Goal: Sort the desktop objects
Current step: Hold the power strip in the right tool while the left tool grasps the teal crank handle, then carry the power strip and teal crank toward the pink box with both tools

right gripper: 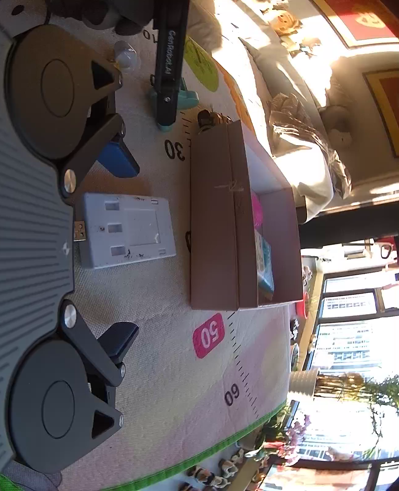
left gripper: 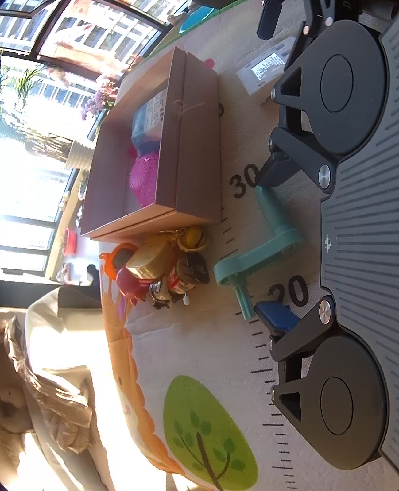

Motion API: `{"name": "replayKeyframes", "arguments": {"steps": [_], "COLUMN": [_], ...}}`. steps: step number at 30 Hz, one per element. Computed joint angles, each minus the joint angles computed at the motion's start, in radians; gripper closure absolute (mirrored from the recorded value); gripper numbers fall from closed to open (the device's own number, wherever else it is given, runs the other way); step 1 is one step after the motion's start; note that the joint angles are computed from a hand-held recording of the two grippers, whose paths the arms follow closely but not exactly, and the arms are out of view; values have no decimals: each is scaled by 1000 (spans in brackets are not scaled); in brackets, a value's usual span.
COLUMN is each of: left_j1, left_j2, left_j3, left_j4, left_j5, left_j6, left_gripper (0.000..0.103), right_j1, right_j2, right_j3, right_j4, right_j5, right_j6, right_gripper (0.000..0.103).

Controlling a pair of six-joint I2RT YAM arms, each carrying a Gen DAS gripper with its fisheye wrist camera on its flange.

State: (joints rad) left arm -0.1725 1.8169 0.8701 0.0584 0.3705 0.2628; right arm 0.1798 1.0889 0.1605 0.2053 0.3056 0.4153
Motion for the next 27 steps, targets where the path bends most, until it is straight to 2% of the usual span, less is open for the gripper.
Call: {"name": "replayKeyframes", "arguments": {"steps": [2, 3, 5, 7, 8, 9, 13, 19, 21, 25, 27], "left_j1": [5, 10, 20, 39, 50, 56, 77, 100, 95, 75, 62], "left_j2": [2, -1, -13, -28, -49, -71, -158, -271, -302, -326, -332], "left_j3": [1, 0, -5, -11, -32, -55, -119, -153, -163, -186, -211], "left_j4": [7, 3, -14, -39, -34, -23, -11, -61, -76, -87, -85], "left_j5": [14, 26, 42, 81, 97, 101, 120, 187, 198, 186, 155], "left_j6": [7, 18, 46, 59, 67, 74, 99, 104, 109, 110, 104], "left_gripper": [40, 44, 82, 83, 83, 83, 88, 91, 95, 94, 88], "right_j1": [22, 38, 27, -24, -45, -41, -31, 7, -2, -1, 11], "right_j2": [10, 24, 43, 53, 54, 43, -72, -336, -403, -477, -480], "right_j3": [12, 26, 54, 89, 106, 110, 106, 115, 129, 128, 110], "right_j4": [-2, -7, -32, -82, -115, -129, -217, -404, -463, -524, -529], "right_j5": [27, 54, 42, -36, -76, -72, -115, -102, -106, -93, -85], "right_j6": [-55, -96, -151, -175, -179, -183, -214, -215, -219, -221, -209], "right_gripper": [8, 12, 22, 38, 52, 55, 56, 56, 56, 56, 56]}}
